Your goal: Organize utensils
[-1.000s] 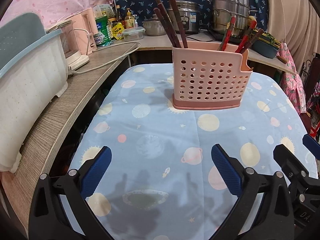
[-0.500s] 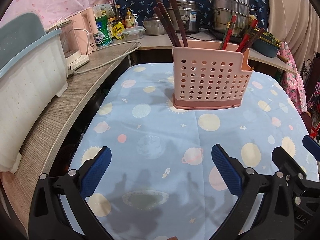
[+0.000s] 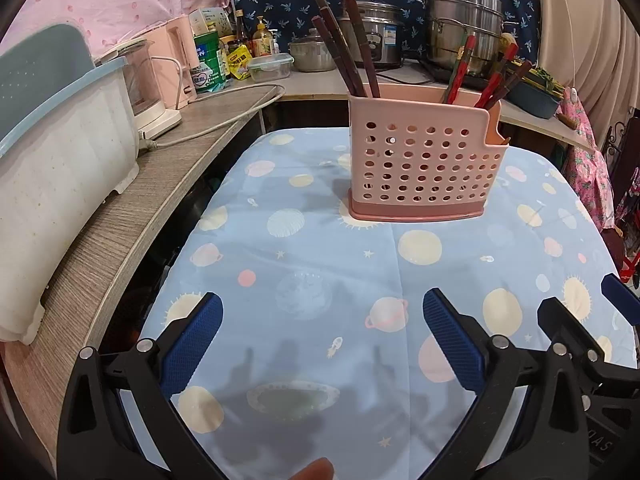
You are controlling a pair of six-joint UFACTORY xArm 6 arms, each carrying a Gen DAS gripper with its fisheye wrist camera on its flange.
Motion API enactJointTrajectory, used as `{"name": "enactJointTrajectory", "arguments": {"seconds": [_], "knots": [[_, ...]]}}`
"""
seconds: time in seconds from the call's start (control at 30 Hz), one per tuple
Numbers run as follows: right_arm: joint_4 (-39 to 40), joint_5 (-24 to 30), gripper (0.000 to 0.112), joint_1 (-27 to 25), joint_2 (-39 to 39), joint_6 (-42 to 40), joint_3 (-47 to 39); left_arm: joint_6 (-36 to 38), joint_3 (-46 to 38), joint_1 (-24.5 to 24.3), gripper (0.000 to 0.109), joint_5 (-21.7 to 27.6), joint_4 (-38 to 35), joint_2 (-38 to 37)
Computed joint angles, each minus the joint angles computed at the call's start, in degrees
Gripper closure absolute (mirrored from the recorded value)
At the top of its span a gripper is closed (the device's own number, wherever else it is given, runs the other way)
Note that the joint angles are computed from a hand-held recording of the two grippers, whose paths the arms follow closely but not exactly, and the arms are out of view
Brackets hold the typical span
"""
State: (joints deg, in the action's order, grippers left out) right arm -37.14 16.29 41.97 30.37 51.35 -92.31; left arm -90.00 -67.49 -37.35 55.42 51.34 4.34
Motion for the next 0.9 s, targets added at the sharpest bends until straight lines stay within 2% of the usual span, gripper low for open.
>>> {"name": "enactJointTrajectory", "arguments": {"seconds": [0.9], "knots": [[-1.50,0.60,0.016,0.09,-0.44,1.44,0.75,0.20,0.17,-0.64,0.013,0.95,-0.02,-0.26]]}}
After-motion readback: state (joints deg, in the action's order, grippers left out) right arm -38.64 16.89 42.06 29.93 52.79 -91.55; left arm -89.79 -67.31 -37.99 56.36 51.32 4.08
